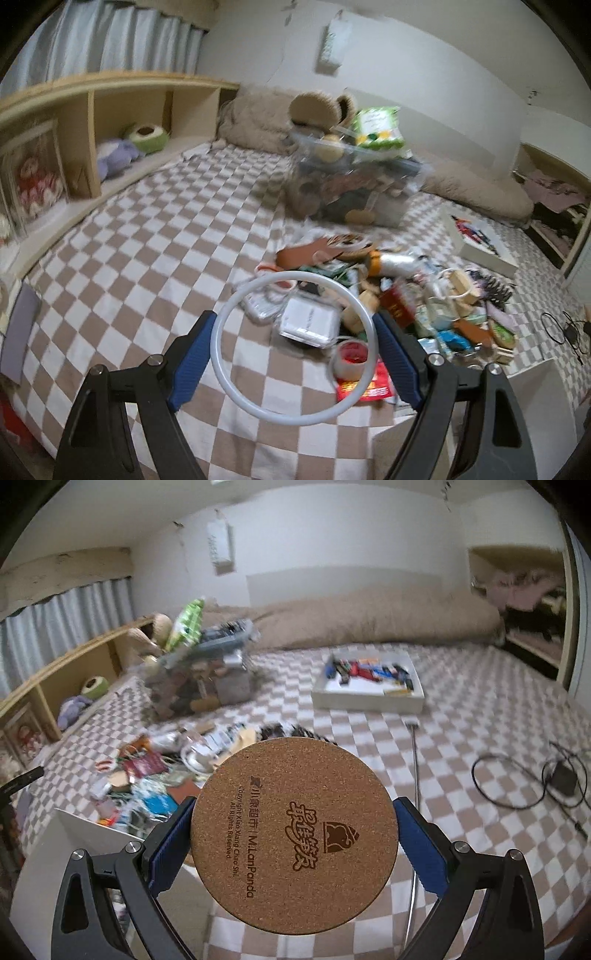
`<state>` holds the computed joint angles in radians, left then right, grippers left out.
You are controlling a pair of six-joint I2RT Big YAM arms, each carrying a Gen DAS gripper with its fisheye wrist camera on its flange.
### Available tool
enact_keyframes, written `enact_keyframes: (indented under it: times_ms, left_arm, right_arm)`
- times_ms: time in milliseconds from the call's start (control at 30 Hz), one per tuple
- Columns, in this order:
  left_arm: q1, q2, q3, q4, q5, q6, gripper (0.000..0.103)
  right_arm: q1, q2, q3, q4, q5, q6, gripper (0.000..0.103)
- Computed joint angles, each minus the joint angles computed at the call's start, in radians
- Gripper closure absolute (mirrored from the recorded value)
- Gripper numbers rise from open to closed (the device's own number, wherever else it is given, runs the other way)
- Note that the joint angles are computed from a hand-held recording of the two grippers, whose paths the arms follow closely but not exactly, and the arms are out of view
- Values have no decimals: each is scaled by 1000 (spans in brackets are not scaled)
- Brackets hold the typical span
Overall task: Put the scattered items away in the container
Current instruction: 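Lift the ring and cork coaster and carry both toward the white box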
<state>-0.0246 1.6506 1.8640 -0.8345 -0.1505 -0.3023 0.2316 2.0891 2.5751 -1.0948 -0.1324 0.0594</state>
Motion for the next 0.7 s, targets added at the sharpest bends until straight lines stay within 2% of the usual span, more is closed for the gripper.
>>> enact_keyframes:
  times_ms: [200,500,700]
  left_arm:
    - [-27,-32,34,18,8,61,19]
    - [-82,-68,82,33,30,181,19]
    - [-112,-86,94,31,44,217,19]
  right_arm:
    - [17,-32,18,13,-42,-39,2]
    - [54,-37,86,-22,-109,-75,2]
    - [72,-43,107,-36,-159,-92,2]
